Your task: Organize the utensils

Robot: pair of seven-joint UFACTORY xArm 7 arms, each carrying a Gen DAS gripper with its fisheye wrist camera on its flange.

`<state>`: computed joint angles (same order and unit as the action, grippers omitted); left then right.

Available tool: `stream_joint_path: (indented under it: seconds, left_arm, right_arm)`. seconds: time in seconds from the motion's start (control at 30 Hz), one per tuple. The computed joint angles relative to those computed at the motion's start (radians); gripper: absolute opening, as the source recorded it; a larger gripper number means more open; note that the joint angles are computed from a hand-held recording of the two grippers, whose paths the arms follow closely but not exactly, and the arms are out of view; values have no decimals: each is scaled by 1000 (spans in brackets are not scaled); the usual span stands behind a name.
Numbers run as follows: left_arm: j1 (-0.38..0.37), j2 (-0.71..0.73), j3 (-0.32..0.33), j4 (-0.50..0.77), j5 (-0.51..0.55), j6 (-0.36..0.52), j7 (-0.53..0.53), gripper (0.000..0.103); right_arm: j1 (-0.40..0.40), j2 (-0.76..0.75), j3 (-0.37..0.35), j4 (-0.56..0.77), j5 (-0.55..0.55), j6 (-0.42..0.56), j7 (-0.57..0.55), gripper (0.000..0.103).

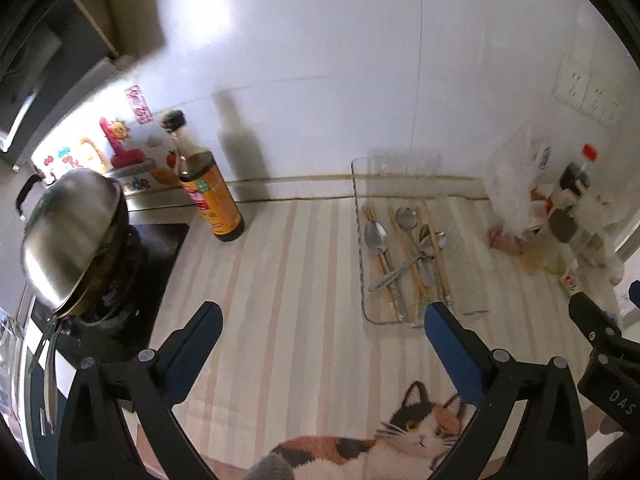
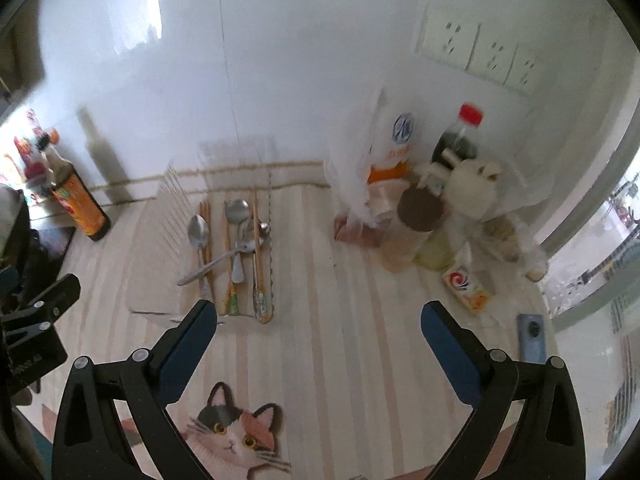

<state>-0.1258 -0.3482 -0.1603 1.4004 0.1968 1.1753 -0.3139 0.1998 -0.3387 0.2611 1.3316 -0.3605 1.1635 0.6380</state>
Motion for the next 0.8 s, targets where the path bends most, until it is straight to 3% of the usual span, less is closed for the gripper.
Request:
stream_joint_path:
  seconds: [0.47,0.8]
  left_arm:
    - [16,-221,-64,61,-21,151,-66,103]
    - [28,-247,-102,159,-49,256,-40,103]
  right_arm:
    - [-41,-284,45,16,69,91,-107,103]
    - [-101,-373,79,93,139,185,-163,103]
